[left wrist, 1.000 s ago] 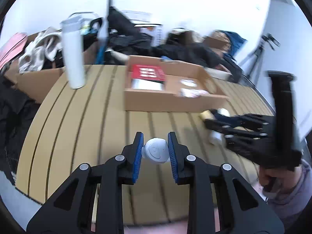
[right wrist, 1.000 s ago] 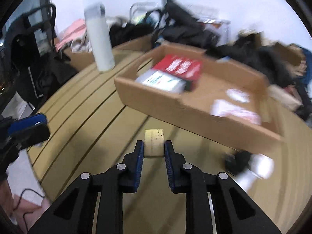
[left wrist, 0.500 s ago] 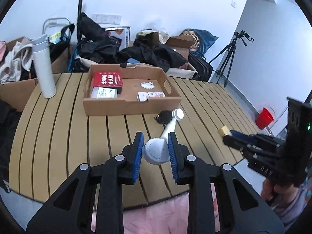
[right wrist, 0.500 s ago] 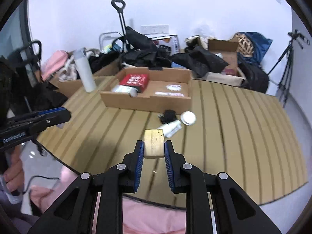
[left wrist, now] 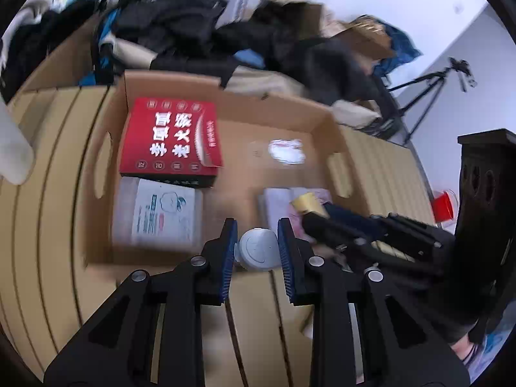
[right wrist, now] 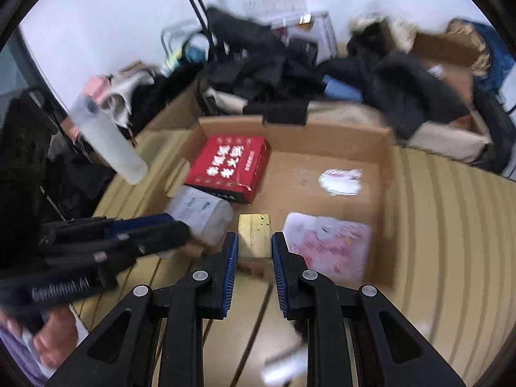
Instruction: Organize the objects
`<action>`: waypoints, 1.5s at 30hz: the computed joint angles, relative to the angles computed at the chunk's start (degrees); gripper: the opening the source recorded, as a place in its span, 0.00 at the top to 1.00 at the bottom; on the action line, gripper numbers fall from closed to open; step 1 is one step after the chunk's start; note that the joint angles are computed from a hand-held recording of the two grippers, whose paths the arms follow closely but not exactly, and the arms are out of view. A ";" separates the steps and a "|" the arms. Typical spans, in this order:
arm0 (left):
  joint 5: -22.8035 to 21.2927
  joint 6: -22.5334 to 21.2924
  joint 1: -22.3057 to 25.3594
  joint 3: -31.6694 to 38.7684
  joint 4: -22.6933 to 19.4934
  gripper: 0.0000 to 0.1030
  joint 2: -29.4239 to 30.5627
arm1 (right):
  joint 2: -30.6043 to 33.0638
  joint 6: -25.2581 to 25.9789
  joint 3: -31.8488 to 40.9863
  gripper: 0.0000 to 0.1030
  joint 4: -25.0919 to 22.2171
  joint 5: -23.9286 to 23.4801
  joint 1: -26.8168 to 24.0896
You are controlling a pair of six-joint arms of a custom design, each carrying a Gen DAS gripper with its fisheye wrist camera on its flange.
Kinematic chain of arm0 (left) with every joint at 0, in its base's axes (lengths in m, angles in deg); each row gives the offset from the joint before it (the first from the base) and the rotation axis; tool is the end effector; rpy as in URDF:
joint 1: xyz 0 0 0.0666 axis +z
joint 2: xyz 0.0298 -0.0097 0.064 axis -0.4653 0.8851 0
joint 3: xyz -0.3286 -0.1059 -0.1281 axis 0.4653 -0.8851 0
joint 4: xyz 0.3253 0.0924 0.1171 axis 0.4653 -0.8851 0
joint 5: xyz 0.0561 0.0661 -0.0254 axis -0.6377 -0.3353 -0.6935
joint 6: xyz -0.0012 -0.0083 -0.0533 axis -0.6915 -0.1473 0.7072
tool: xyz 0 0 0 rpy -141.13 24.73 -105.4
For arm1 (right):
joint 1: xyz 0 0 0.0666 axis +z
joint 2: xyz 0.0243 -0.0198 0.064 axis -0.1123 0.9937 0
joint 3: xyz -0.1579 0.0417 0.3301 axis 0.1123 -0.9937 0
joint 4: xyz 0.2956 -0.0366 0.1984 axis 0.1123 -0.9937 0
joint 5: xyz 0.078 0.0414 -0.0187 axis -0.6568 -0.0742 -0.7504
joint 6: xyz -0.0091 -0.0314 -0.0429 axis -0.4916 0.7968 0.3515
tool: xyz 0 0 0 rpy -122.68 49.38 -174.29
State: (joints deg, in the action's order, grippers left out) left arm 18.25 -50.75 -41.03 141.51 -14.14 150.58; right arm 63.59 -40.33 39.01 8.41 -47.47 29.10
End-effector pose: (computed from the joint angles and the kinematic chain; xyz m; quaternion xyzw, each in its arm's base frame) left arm 0.6163 -0.1640 0.3743 0.2227 0.9265 -0.2561 0.1627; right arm 0.5362 0.3747 0.3816 0.0727 0.9538 0.1046 0.2722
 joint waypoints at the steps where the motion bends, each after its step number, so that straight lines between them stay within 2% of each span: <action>1: -2.05 1.77 -0.19 0.28 1.18 0.79 1.10 | 2.69 0.04 2.69 0.77 -1.09 -1.72 -0.78; 3: -2.55 2.52 -0.13 -1.17 2.97 0.79 1.17 | 5.43 -1.27 4.37 0.76 -1.30 -4.44 -1.94; 5: -2.50 1.47 0.04 -0.32 2.29 0.76 2.13 | 4.76 -2.40 1.32 0.76 1.71 -6.93 -2.62; 7: -2.31 1.56 0.27 0.94 1.78 0.67 2.78 | 3.59 -3.08 -1.58 0.72 4.57 -8.38 -2.96; 9: -2.42 1.52 0.49 0.69 2.38 0.56 2.40 | 1.95 -3.96 -4.40 0.62 6.49 -8.26 -3.03; 10: -2.67 1.42 0.73 -0.16 3.00 0.54 1.42 | 1.50 -4.21 -4.79 0.59 6.72 -8.07 -3.06; 12: -3.21 0.95 0.74 -0.80 3.16 0.53 0.18 | -0.41 -4.77 -6.30 0.46 7.35 -7.05 -2.89; 13: -3.68 -0.03 0.80 -0.69 2.56 0.47 -0.55 | -1.60 -4.87 -6.93 0.45 7.30 -6.29 -2.68; 14: -4.49 -1.24 0.82 -0.56 2.06 0.44 -1.52 | -2.55 -4.60 -6.72 0.45 6.36 -5.13 -2.37; 16: -7.23 -3.37 0.77 -0.84 2.18 0.26 -3.96 | -3.48 -3.65 -4.46 0.44 2.93 -2.21 -1.70; 17: -9.60 -4.23 0.62 -0.43 2.15 0.24 -5.25 | -4.00 -3.01 -3.02 0.43 0.80 -0.65 -1.31; 20: -14.93 -4.32 0.90 3.94 0.23 0.23 -7.30 | -4.53 -1.31 4.55 0.28 -8.20 5.13 0.36; 21: -15.62 -3.63 1.18 5.86 -1.08 0.20 -7.55 | -4.50 -0.99 6.74 0.23 -10.53 6.44 0.80; 23: -14.34 -3.56 2.25 6.57 -1.70 0.14 -10.00 | -4.73 -0.83 11.52 0.21 -15.70 9.32 1.99; 25: -13.79 -5.32 2.92 1.64 1.25 0.11 -15.10 | -4.63 -1.73 16.60 0.21 -21.75 12.85 3.84; 29: -13.28 -8.54 3.62 -8.78 5.89 0.10 -24.47 | -7.66 -3.74 15.41 0.21 -25.01 16.76 7.18; 31: -13.06 -9.72 4.01 -13.33 6.76 0.10 -28.68 | -10.16 -5.75 12.35 0.21 -25.07 18.74 9.20; 34: -7.63 -13.09 6.57 -26.24 12.78 0.08 -39.52 | -15.87 -8.78 4.48 0.21 -22.93 23.13 14.47; 35: -6.31 -13.52 7.40 -29.54 14.59 0.02 -42.32 | -17.54 -9.54 2.13 0.21 -22.24 24.33 16.25; 37: -3.86 -14.08 9.38 -36.12 17.95 0.00 -48.17 | -20.54 -10.83 -2.33 0.21 -20.73 26.17 19.98; 40: -2.93 -15.84 11.86 -41.96 18.11 0.00 -54.47 | -22.11 -14.46 -4.50 0.21 -24.19 29.48 25.96; 42: 0.55 -16.18 14.94 -45.57 17.86 0.00 -58.12 | -22.42 -17.85 -5.65 0.21 -26.16 31.59 29.71; 45: 8.09 -18.55 21.41 -52.40 16.41 0.00 -63.76 | -24.28 -22.84 -11.38 0.21 -23.71 32.71 34.70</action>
